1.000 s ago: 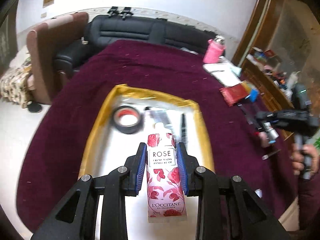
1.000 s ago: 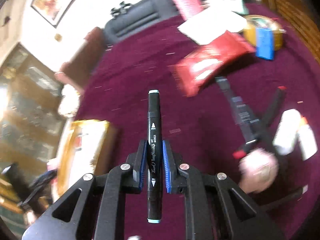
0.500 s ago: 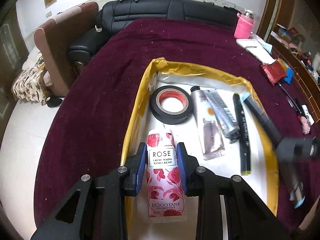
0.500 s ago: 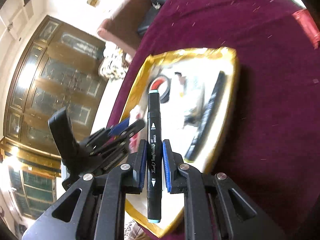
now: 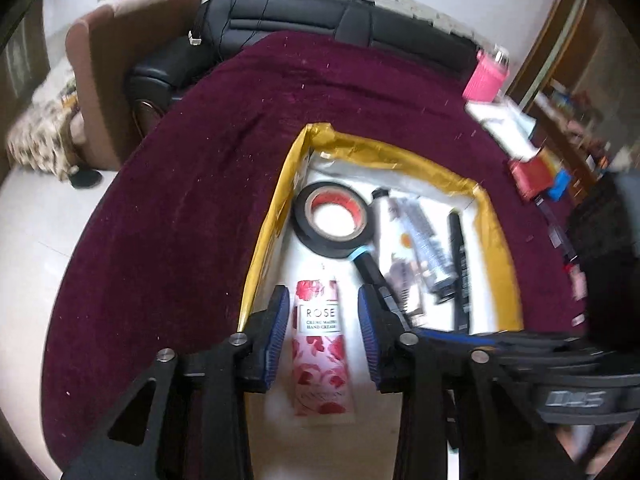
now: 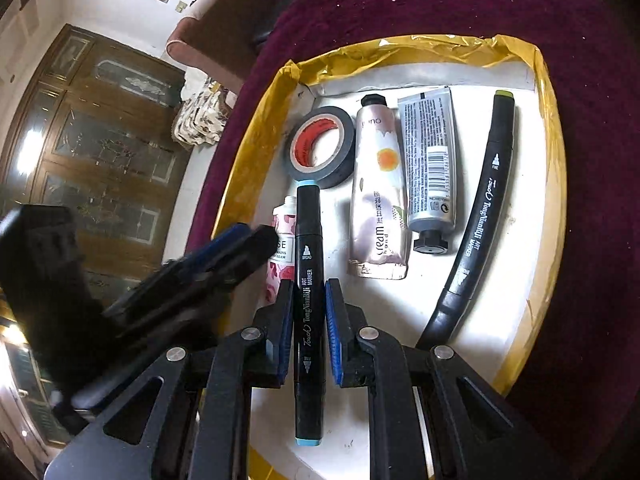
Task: Organize objects
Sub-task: 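Lower the rose tube and black marker into the tray and open both grippers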
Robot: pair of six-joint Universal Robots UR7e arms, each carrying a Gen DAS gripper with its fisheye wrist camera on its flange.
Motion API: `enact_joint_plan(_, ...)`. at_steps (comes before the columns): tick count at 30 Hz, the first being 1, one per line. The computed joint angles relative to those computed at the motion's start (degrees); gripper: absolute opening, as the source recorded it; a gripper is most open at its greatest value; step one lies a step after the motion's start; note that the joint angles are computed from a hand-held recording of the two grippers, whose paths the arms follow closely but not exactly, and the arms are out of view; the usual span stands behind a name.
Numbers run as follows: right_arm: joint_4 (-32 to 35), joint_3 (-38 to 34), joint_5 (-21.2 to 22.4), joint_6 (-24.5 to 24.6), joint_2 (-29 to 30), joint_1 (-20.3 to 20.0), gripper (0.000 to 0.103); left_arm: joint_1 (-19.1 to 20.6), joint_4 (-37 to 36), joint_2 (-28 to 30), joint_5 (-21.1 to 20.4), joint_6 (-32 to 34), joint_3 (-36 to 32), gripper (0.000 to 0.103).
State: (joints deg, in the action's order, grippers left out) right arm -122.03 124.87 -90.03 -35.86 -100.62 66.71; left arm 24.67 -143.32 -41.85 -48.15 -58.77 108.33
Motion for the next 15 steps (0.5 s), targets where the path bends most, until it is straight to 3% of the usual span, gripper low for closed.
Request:
enact_joint_plan(4, -3.02, 0.85, -2.33, -0.07, 0.75, 1.70, 0.014, -2.58, -4.22, -2.99, 4.19, -0.66, 3.53, 0.053)
enact_joint_plan(9, -8.11, 2.87, -5.70, -0.93, 0.73, 4.41, 0.014, -5.37, -3.33, -6.90, 10.11, -5.99, 7.20, 0.060)
enact_joint_plan(15, -11.85, 4.30, -8.06, -3.11, 0.24, 6.53, 0.014, -6.10, -1.91, -9.41, 11.55, -11.12, 9.96, 0.062)
